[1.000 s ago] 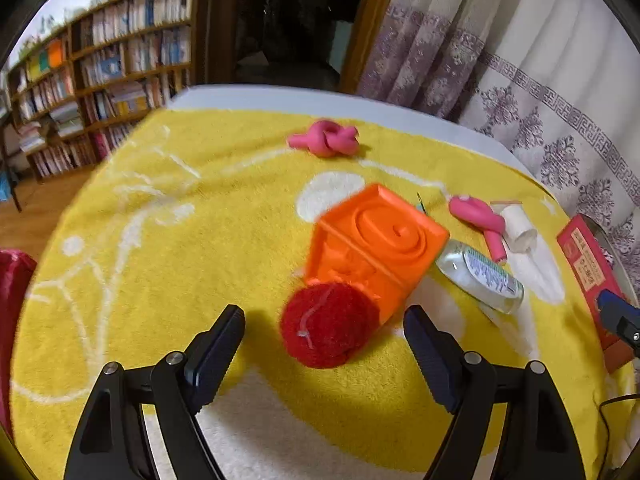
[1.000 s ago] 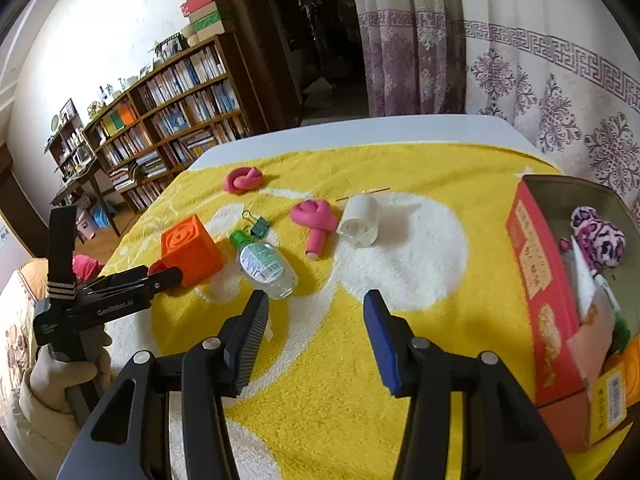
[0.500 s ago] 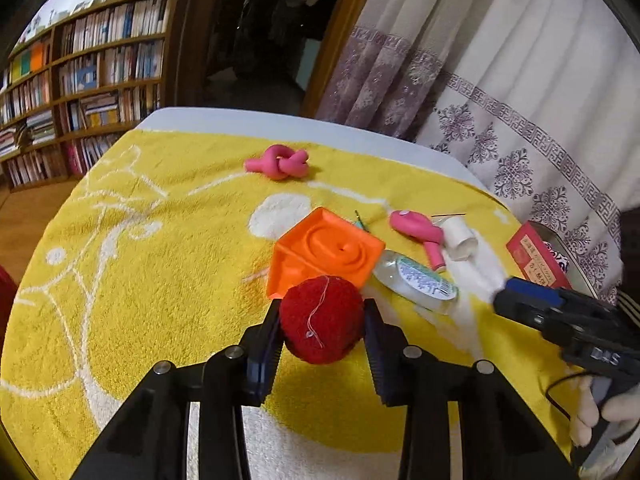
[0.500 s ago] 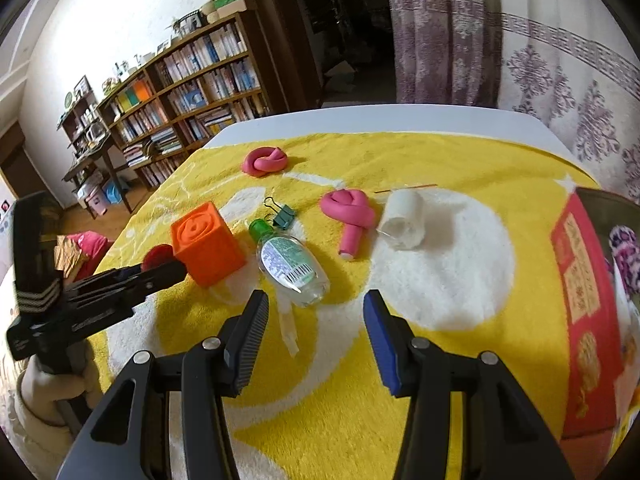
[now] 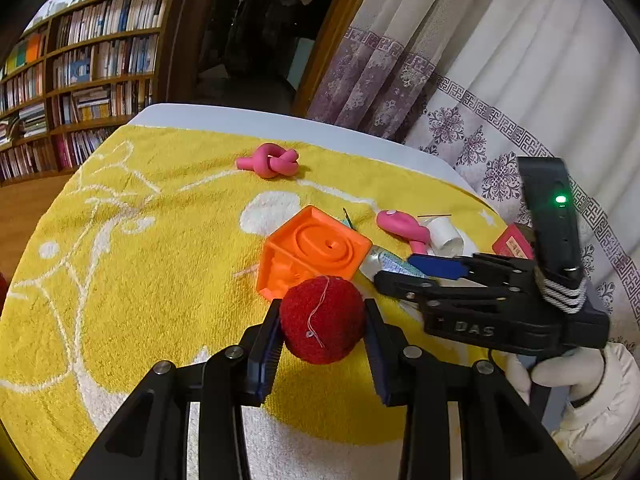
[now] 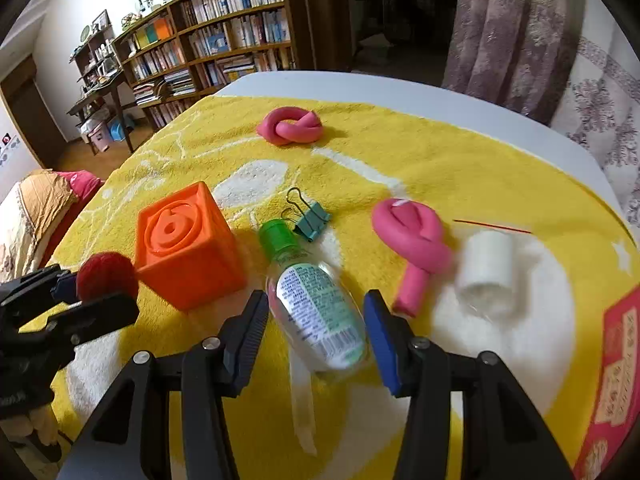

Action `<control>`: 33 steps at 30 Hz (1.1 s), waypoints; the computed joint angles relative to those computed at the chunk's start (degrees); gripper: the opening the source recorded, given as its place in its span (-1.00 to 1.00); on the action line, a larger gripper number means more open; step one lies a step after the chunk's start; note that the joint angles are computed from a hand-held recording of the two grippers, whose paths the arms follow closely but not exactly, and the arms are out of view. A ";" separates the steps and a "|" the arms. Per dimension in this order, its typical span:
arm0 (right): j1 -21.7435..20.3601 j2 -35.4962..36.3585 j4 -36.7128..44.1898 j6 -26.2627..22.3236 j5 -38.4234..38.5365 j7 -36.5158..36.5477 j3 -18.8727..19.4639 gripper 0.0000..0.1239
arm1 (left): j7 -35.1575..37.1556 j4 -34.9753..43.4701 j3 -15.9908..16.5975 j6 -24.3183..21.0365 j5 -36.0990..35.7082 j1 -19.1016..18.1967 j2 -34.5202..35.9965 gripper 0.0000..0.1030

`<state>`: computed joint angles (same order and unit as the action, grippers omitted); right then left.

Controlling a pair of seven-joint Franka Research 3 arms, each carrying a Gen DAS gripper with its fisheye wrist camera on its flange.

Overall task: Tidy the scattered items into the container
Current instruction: 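Grasp the red yarn ball with the left tool while the right tool grasps the sanitizer bottle, then carry the red ball and sanitizer bottle into the tin and open both tools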

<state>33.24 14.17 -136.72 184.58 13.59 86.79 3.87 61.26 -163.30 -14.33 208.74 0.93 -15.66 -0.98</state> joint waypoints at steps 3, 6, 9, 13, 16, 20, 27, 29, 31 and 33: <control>6.31 1.86 1.77 -1.19 -2.08 1.41 -6.36 -0.11 | 0.07 0.17 -0.06 -0.22 0.30 -0.04 0.14 -0.24; 16.04 3.39 2.26 0.45 -4.06 3.32 -15.91 -0.13 | 0.22 0.25 -0.09 -0.40 0.06 -0.11 0.29 -0.24; 18.51 3.37 1.74 1.32 -3.28 3.45 -18.11 -0.15 | -0.01 0.19 0.00 -0.50 -0.18 -0.10 0.37 -0.24; 18.13 2.22 0.14 2.83 -0.63 2.61 -17.20 -0.17 | 0.49 0.00 -0.10 -0.33 -0.82 -0.19 0.15 -0.24; 16.26 0.35 -2.11 5.32 2.06 1.71 -14.81 -0.17 | 1.05 -0.07 -0.26 -0.36 -1.35 -0.30 0.02 -0.24; 12.30 -2.93 -5.74 9.07 4.73 1.28 -10.38 -0.17 | 2.76 0.18 -0.81 -0.80 -4.00 -0.80 0.07 -0.24; 5.59 -9.74 -13.77 14.90 7.30 3.22 -3.58 -0.17 | 9.69 0.87 -3.28 -2.01 -13.71 -2.98 -1.01 -0.24; 4.04 -12.39 -16.57 16.60 8.06 4.11 -2.18 -0.17 | 11.71 1.33 -4.28 -2.54 -16.61 -3.68 -1.35 -0.24; 2.53 -15.23 -19.45 18.33 8.86 4.80 -0.92 -0.17 | 13.98 2.05 -5.48 -3.23 -19.59 -4.45 -1.59 -0.24; 0.93 -17.31 -21.40 19.45 9.12 5.47 0.17 -0.17 | 18.50 3.25 -7.49 -3.99 -25.16 -5.39 -1.72 -0.24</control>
<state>34.17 -3.14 -158.13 204.03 22.71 92.26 4.04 79.76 -160.05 -21.82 204.75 -24.23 -21.05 -2.70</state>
